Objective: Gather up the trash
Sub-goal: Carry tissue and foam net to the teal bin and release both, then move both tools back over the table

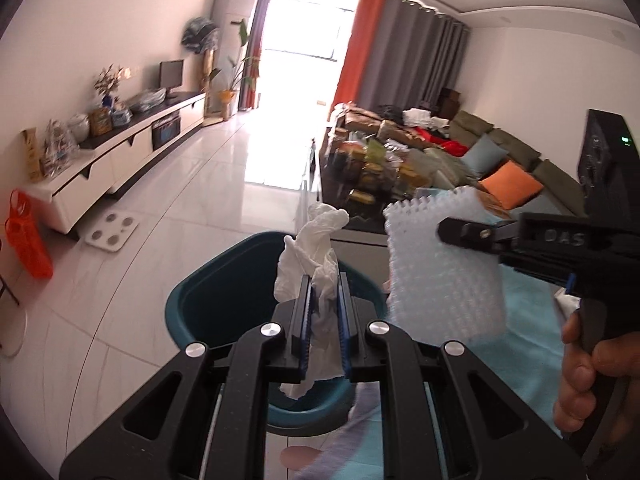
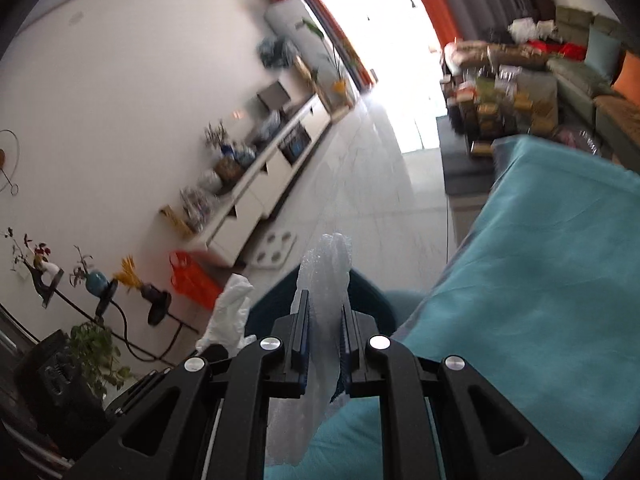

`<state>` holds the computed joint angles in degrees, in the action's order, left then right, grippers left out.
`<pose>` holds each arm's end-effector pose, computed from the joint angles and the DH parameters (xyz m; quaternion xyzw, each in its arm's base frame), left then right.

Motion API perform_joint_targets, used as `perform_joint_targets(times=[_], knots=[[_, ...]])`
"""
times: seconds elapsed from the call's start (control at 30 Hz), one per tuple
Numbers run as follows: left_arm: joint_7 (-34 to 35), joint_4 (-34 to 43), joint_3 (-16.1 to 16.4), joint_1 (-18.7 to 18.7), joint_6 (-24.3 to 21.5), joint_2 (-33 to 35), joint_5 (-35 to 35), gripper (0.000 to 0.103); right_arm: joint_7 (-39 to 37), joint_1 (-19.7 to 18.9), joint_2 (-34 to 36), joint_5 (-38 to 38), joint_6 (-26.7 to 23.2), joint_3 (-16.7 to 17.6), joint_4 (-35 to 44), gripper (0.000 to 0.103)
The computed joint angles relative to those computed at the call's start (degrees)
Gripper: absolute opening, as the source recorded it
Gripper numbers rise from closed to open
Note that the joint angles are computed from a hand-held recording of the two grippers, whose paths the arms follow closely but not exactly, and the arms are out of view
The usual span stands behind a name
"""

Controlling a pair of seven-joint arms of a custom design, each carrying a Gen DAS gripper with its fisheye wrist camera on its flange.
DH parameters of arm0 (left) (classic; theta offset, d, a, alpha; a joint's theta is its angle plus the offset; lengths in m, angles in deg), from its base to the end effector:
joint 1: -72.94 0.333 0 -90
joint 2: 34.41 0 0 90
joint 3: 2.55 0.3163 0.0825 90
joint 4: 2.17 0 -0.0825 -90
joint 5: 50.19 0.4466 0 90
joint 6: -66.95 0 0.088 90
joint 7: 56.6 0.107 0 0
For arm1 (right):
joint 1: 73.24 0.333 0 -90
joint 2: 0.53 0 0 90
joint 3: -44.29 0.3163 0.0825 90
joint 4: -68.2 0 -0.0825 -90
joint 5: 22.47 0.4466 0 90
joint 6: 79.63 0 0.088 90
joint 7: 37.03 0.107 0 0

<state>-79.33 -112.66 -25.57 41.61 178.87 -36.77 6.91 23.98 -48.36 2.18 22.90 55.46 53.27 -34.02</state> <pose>0.4070 -0.4765 0.5186 -0.7965 0.3965 -0.3045 0.3402 0.5612 0.3856 0.5657 -0.8192 0.3971 0.0863 0.4046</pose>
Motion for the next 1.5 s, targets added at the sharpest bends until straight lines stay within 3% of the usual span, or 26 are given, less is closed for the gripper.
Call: perform_joint_targets(times=[0.1, 0.33, 0.43, 0.47, 0.63, 0.67, 0.73, 0.93, 1.0, 1.07, 1.23, 1.3, 1.5], knots=[[-1.25, -3.36, 0.84, 0.82, 2.97, -1.77, -2.36, 0.012, 4.50, 1.54, 3.37, -7.95, -1.11, 0.65, 2.73, 0.011], [-2.92, -6.40, 2.57, 4.02, 10.37, -0.77, -3.10, 0.013, 11.06, 4.13, 9.47, -18.03, -4.47, 0.86, 8.05, 0.012], [-2.97, -6.79, 3.14, 5.01, 12.38, -0.10, -3.24, 0.015, 12.52, 4.85, 10.56, -20.11, -4.49, 0.83, 8.82, 0.022], [-2.98, -6.81, 3.24, 5.22, 13.11, 0.16, -3.39, 0.017, 12.99, 4.86, 10.87, -20.17, -4.91, 0.79, 9.17, 0.036], [-3.52, -6.07, 3.75, 5.76, 13.72, 1.88, -2.87, 0.019, 13.71, 4.75, 11.18, -20.02, -3.36, 0.68, 9.30, 0.037], [-3.58, -5.99, 3.81, 5.78, 14.12, 2.13, -2.72, 0.027, 13.38, 4.51, 10.87, -19.44, -3.10, 0.72, 8.90, 0.037], [-4.24, -5.11, 3.65, 5.36, 13.83, 2.98, -2.15, 0.038, 13.42, 4.07, 10.88, -18.23, -3.15, 0.75, 8.91, 0.037], [-4.47, -3.05, 3.33, 3.97, 9.48, 3.45, -0.36, 0.055, 11.17, 2.44, 7.96, -13.38, -0.46, 0.84, 6.29, 0.042], [-5.01, -2.72, 3.13, 3.55, 7.99, 2.92, 0.68, 0.062, 9.59, 1.89, 5.45, -11.62, 1.58, 0.79, 3.96, 0.052], [-6.25, -2.66, 2.80, 3.19, 6.57, 2.20, 1.90, 0.078, 7.55, 1.52, 3.60, -10.12, 3.68, 0.74, 2.38, 0.058], [-8.16, -2.72, 1.42, 2.19, 3.39, -0.03, 5.47, 0.097, 0.21, 0.65, -3.33, -3.79, 9.09, 0.18, -3.78, 0.078], [-8.63, -1.91, 0.78, 1.86, 1.45, -0.38, 6.63, 0.097, -3.21, 0.66, -6.32, -0.99, 11.67, -0.19, -6.43, 0.087], [-9.97, 0.77, -1.13, 0.33, -3.74, -0.75, 9.16, 0.098, -10.87, 1.03, -13.12, 5.66, 18.46, -2.08, -12.56, 0.096]])
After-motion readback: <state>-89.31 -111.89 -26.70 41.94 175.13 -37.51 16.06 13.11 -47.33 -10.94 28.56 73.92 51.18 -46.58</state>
